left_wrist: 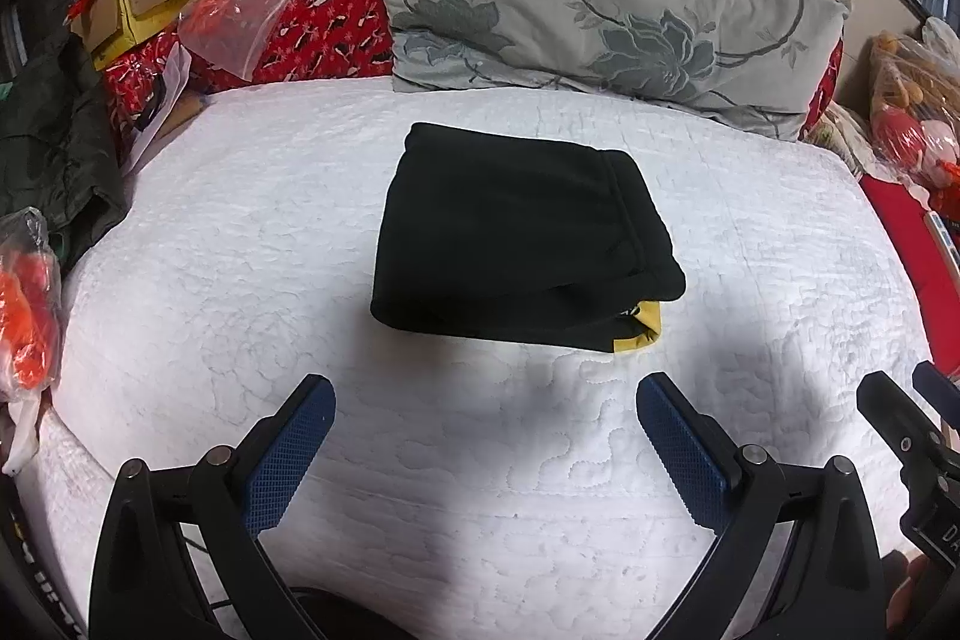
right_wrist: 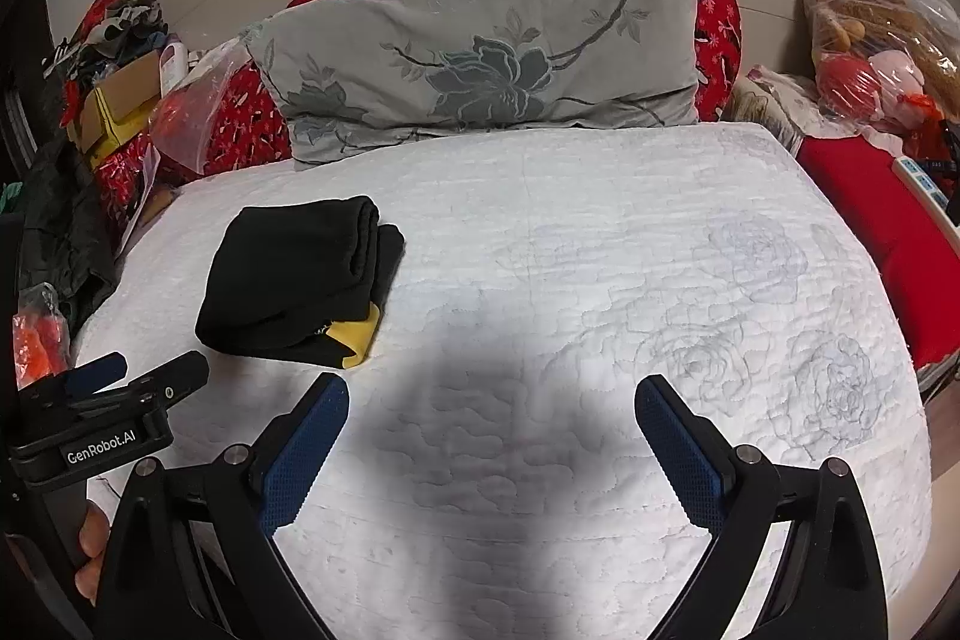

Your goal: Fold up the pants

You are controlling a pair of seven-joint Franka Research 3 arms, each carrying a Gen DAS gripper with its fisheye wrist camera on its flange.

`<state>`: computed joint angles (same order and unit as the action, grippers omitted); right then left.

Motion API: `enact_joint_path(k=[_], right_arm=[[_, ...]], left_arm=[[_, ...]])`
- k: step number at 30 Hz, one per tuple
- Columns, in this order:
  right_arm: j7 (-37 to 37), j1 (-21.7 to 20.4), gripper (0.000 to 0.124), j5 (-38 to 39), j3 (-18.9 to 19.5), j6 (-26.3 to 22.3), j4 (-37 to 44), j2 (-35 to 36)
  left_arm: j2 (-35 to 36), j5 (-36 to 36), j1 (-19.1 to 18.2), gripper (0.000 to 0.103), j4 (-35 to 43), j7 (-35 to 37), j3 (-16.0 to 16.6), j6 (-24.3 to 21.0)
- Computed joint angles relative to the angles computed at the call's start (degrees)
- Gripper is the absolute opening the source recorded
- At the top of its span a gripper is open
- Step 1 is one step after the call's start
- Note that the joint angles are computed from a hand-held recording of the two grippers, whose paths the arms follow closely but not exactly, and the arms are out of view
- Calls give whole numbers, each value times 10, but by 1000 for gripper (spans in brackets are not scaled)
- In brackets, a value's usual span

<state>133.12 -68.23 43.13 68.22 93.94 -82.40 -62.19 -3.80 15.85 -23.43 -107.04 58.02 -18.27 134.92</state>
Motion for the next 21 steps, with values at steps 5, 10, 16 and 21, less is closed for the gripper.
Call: enact_joint_path(k=[5, 10, 16, 21], right_arm=[[0, 2, 97, 0, -1, 0, -4, -1], [5, 6, 97, -2, -1, 1, -10, -1], [10, 11, 97, -8, -1, 1, -16, 2], [12, 14, 97, -13, 1, 0, -21, 5]], left_arm=[[5, -1, -1, 102, 4, 4, -1, -3], [8, -3, -3, 102, 9, 5, -1, -9], [14, -13, -5, 102, 14, 16, -1, -9], [17, -18, -6, 102, 16, 13, -1, -5]])
